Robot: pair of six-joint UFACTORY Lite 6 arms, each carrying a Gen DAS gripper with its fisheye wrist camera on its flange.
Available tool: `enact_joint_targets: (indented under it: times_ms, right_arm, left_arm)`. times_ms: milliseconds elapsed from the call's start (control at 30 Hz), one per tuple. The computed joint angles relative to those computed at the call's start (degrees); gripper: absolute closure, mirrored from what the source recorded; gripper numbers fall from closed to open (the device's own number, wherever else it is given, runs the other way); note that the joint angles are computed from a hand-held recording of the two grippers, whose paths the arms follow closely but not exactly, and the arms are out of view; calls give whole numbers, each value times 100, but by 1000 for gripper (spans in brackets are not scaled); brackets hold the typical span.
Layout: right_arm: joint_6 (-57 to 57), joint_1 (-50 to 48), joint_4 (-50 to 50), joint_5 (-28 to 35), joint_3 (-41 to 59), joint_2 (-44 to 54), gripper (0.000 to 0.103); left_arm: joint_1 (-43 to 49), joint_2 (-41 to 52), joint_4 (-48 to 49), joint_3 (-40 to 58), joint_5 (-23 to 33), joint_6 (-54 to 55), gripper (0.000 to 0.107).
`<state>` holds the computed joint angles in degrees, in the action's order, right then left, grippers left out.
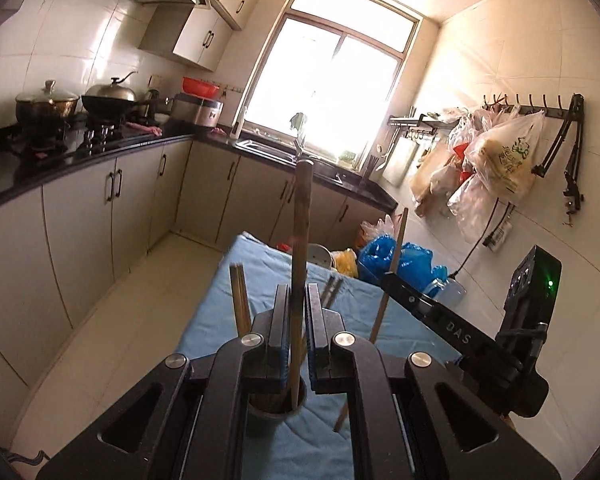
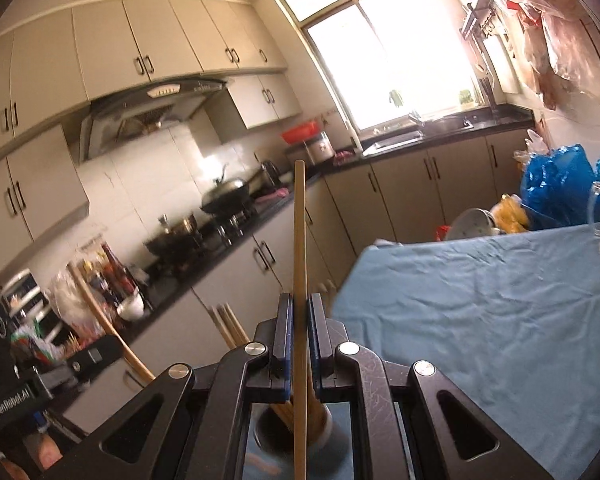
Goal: Organize utensils
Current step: 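Lift both chopsticks upright and carry them over the holder cup, then lower both chopsticks into the holder cup and open both grippers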
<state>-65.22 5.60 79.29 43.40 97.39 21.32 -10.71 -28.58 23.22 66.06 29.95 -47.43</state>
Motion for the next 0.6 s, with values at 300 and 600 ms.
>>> enact_joint_targets:
  times_ms: [300,600]
  right_arm:
    - [-1317,660,1325,-1123,-178,313,95]
    - [-1864,747,1435,-1442,-596,481,95]
  left_arm:
    - [271,818,90,368,-183,399,100]
    - [456,1284,-367,161,-202,688,100]
